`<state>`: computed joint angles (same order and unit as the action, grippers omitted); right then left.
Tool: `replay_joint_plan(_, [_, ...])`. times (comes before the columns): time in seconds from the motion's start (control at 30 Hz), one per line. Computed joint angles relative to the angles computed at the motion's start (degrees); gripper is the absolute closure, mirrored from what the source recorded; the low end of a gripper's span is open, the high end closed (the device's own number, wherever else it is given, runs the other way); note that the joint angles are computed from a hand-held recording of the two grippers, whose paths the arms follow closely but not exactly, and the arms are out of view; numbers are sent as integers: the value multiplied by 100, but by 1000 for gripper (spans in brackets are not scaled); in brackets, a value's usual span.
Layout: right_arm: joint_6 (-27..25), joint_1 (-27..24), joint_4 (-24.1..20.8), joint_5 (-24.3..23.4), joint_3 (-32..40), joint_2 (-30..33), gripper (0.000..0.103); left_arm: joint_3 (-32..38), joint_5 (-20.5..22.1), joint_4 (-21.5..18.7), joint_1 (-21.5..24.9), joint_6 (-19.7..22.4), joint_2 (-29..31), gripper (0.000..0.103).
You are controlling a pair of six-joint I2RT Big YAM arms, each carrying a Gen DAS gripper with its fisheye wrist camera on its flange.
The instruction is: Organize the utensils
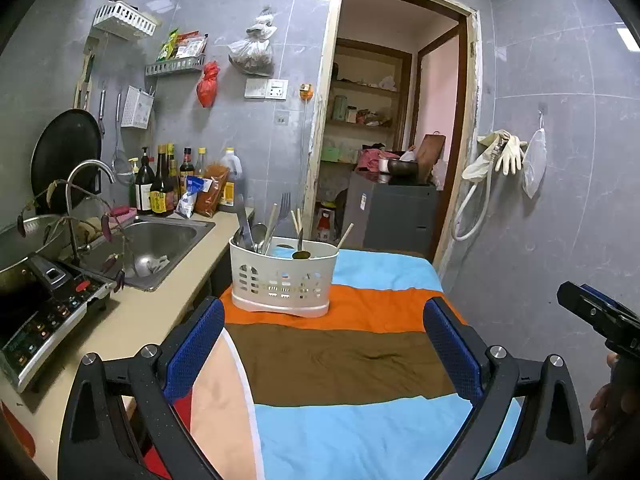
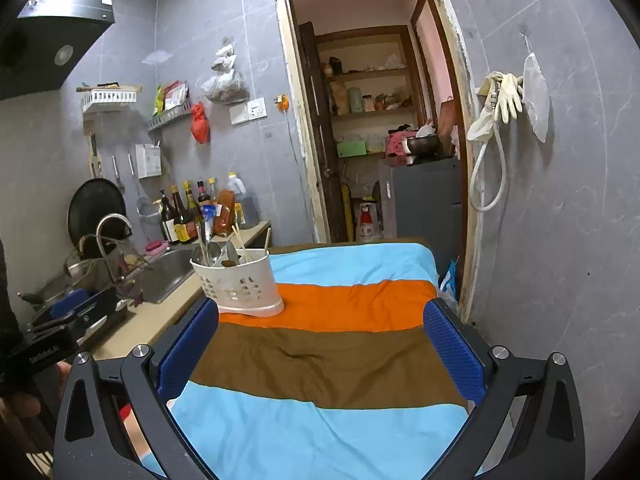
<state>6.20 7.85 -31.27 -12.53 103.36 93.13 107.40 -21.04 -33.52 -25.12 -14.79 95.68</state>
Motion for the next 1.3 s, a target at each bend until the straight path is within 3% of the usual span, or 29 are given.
replay_joint_plan(1.3, [41,39,23,-43,-43,-39,0,-14,-89,68,-56,-56,-42,6])
